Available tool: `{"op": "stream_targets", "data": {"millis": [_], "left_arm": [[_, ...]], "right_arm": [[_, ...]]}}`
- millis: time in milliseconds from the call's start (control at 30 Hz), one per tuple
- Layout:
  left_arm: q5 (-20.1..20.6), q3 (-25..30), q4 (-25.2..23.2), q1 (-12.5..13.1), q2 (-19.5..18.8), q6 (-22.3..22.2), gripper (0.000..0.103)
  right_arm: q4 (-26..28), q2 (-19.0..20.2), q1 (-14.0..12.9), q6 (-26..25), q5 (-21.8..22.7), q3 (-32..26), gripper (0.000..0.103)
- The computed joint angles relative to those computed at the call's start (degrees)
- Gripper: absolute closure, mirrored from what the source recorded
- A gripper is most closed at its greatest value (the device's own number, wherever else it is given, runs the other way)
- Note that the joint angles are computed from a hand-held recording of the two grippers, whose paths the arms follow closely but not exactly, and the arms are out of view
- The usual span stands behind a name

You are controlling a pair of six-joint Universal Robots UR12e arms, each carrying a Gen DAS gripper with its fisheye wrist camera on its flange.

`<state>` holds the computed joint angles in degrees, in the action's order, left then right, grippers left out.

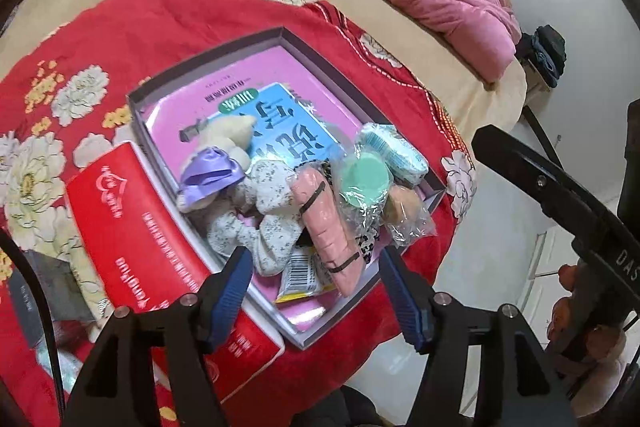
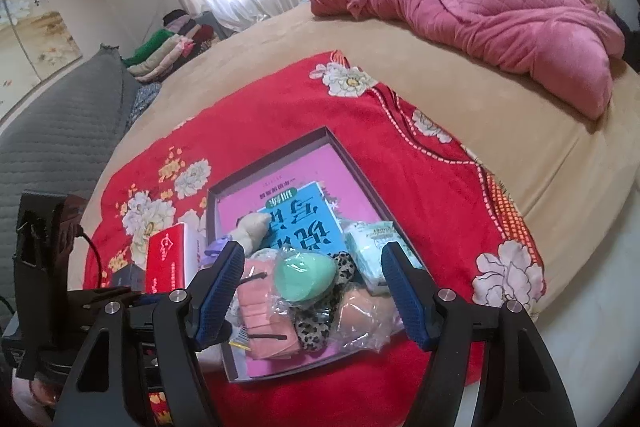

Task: Organize soft objects
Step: 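Move both tools back from the tray over the remaining items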

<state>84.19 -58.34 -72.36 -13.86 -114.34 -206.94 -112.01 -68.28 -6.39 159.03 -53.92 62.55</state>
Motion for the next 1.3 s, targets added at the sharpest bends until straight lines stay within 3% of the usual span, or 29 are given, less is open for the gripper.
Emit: {"op": "stream_targets", "data": {"millis": [433, 900, 1300], "left_arm": [[6.30, -4.91, 3.34, -0.43, 5.89, -2.26, 0.030], [14.05, -14.80, 5.09, 0.68, 15.20, -8.94, 0.023], [15.82, -24.62, 5.72, 3.01, 23.19, -15.59, 0.023]], "right_arm": [[-4.41, -4.04, 0.39, -2.38, 2.12, 2.87, 0.029], [-4.73, -9.58, 3.78, -12.30, 4.91, 7.89, 0.029], [-0.69, -13.17, 7.94, -22.40, 3.65, 12.21, 0.029]]}}
